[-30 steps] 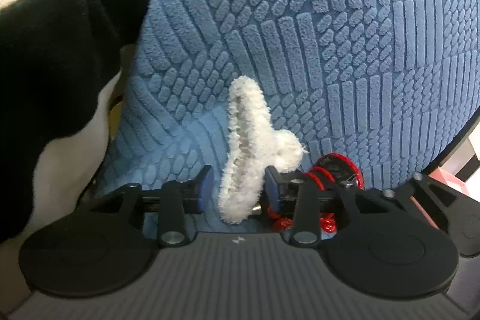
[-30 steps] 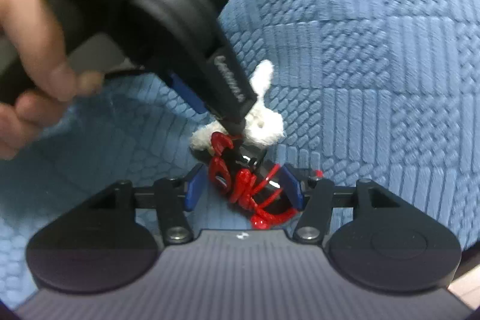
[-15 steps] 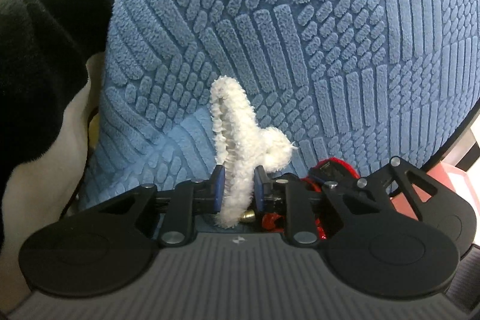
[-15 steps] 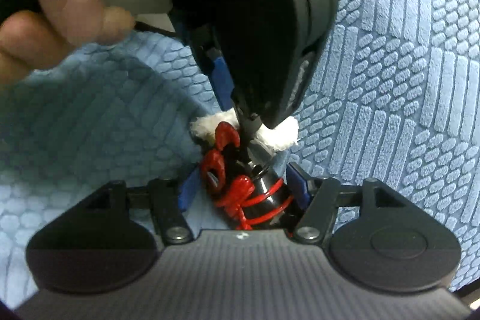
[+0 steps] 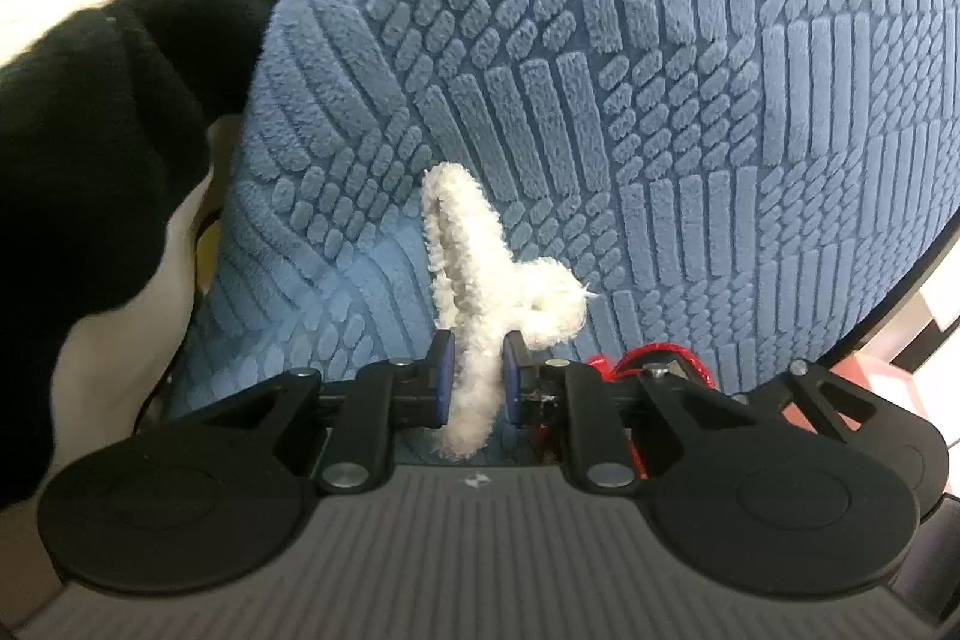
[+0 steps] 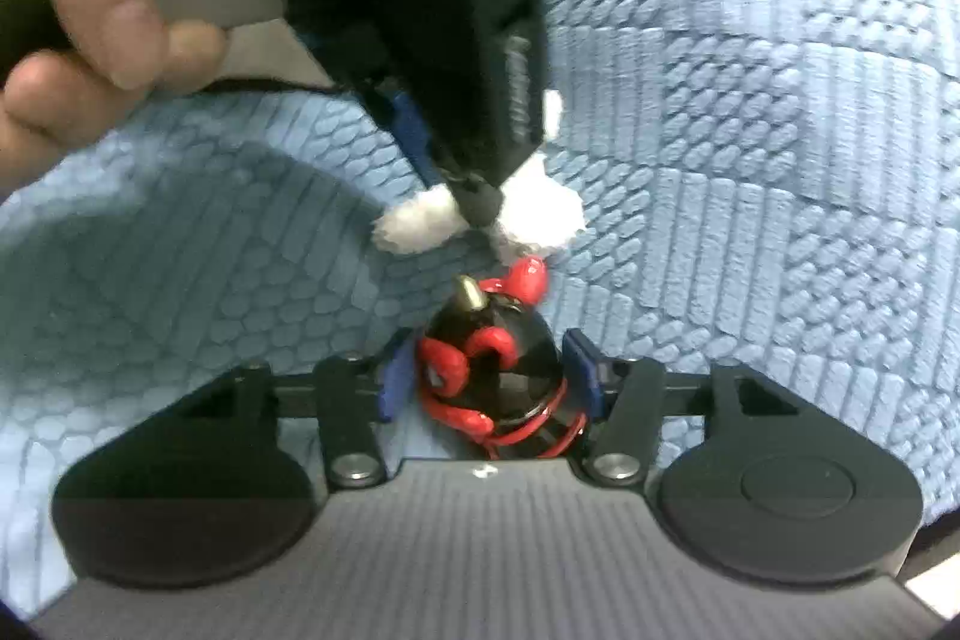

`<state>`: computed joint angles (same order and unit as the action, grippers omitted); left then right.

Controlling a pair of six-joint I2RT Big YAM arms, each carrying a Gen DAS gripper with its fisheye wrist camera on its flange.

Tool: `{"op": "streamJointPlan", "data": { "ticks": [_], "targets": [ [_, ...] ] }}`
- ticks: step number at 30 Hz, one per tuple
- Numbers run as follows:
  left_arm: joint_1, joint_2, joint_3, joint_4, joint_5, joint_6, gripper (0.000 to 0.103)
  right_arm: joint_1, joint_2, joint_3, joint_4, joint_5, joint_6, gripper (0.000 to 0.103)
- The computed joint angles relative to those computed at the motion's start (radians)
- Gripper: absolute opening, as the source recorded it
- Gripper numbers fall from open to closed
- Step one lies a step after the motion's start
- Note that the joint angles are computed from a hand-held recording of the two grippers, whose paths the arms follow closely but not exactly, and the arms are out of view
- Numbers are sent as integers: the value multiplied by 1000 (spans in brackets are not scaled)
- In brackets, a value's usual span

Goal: Organize rigid objects
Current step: 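Grasp the white fluffy toy with the left gripper while the right gripper grasps the red figurine, then lift the fluffy toy and red figurine and carry both over the pink box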

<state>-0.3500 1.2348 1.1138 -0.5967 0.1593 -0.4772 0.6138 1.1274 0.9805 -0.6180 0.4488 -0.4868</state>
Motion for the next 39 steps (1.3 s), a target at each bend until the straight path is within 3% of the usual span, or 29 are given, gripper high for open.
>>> {"op": "streamJointPlan", "data": {
  "ticks": [6,12,15,20,28,39],
  "targets": [
    [5,-29,-10,-38,8,-30,17,-35,-43,16,-55,-71,110,55],
    [-7,-103,-50,-86,3,-75,14,-47,-75,44,-135,-135,350,53],
    [-12,-135,-76,-120,1,-89,14,-16,-115,48,-203,-126,492,53],
    [-45,-184,-113,-147,-8,-115,14,1,-161,40,-256,-132,640,53],
    [-84,-282,-163,-224,-23,-128,14,110,-244,24,-370,-62,844,52],
    [-183,-406,-222,-329,-100,-174,14,289,-329,4,-499,36,1091,51]
  ]
}}
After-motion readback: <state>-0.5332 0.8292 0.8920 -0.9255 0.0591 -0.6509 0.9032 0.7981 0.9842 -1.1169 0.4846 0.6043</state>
